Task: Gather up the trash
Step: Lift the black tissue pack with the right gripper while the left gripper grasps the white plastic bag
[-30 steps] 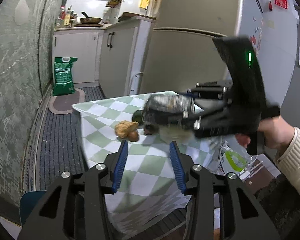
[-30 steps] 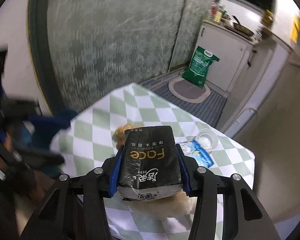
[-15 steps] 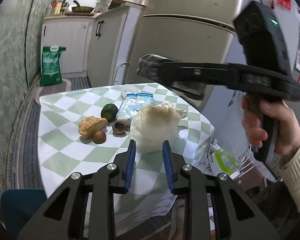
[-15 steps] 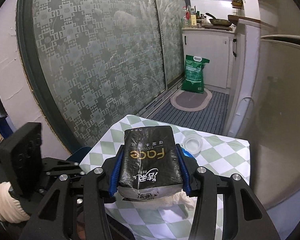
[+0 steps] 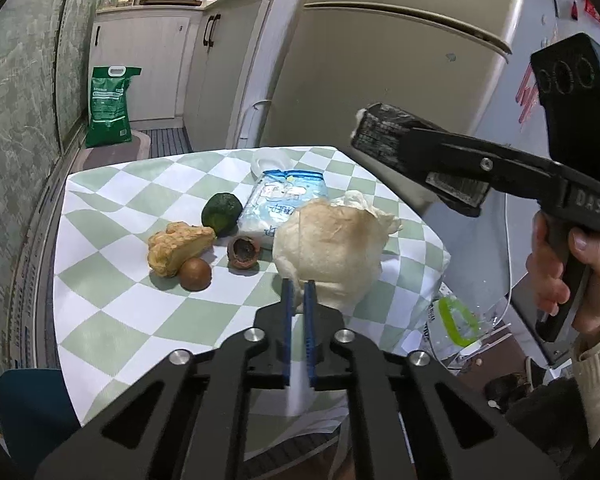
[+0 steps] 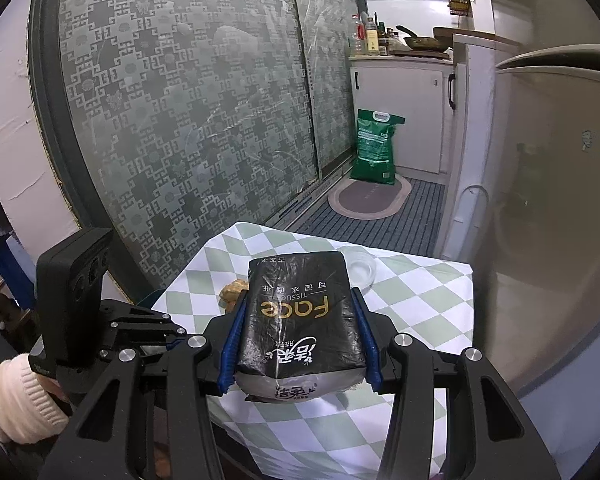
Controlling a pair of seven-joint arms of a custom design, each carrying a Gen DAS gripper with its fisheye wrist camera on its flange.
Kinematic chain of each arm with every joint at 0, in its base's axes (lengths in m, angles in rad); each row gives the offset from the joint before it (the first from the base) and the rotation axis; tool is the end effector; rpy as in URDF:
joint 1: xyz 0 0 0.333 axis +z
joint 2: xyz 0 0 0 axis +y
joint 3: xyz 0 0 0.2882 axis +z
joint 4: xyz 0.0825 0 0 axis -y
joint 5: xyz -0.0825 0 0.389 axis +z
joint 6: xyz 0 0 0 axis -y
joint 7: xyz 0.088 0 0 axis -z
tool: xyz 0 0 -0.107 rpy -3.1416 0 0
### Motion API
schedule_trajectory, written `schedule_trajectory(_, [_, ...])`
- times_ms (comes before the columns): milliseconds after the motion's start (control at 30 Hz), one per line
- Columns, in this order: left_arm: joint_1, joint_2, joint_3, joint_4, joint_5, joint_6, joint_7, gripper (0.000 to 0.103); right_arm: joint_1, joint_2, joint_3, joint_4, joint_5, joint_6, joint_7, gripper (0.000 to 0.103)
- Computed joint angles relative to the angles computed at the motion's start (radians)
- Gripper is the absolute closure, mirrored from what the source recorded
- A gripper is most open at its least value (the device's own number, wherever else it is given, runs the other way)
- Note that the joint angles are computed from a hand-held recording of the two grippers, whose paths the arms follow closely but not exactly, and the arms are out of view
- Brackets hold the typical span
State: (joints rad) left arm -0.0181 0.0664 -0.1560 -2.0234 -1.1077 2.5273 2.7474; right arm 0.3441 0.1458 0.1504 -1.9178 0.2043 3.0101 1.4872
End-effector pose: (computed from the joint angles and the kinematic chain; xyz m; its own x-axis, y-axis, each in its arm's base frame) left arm 0.5950 -0.0941 0.4296 -0.5980 -0.7517 0.2780 -0.6393 0.2383 -0.7311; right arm 0.5748 0.2877 0.5030 0.4266 -0.8945 -0.1335 -0.5749 -0.1542 -0.8035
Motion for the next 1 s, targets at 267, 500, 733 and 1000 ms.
schedule_trajectory(267, [-0.01,-0.047,0.002,-0.031,-0.114,0.046,0.1,0.102,0.008,-0.011,-0.016,-0.012,-0.033,0.007,0.036,0.054])
schedule_trajectory(500, [-0.011,-0.122,0.049,-0.063,-0.359,0.018,0.287,0.102,0.023,0.011,-0.026,0.022,-0.086,0.007,0.102,0.054])
schedule_trajectory(733, [0.016,-0.167,0.1,-0.077,-0.438,-0.03,0.338,0.102,0.044,0.057,-0.03,0.086,-0.142,-0.026,0.155,0.054])
schedule_trajectory(1000, [0.059,-0.21,0.143,-0.112,-0.445,-0.051,0.349,0.102,0.07,0.142,-0.024,0.203,-0.175,-0.08,0.173,0.054])
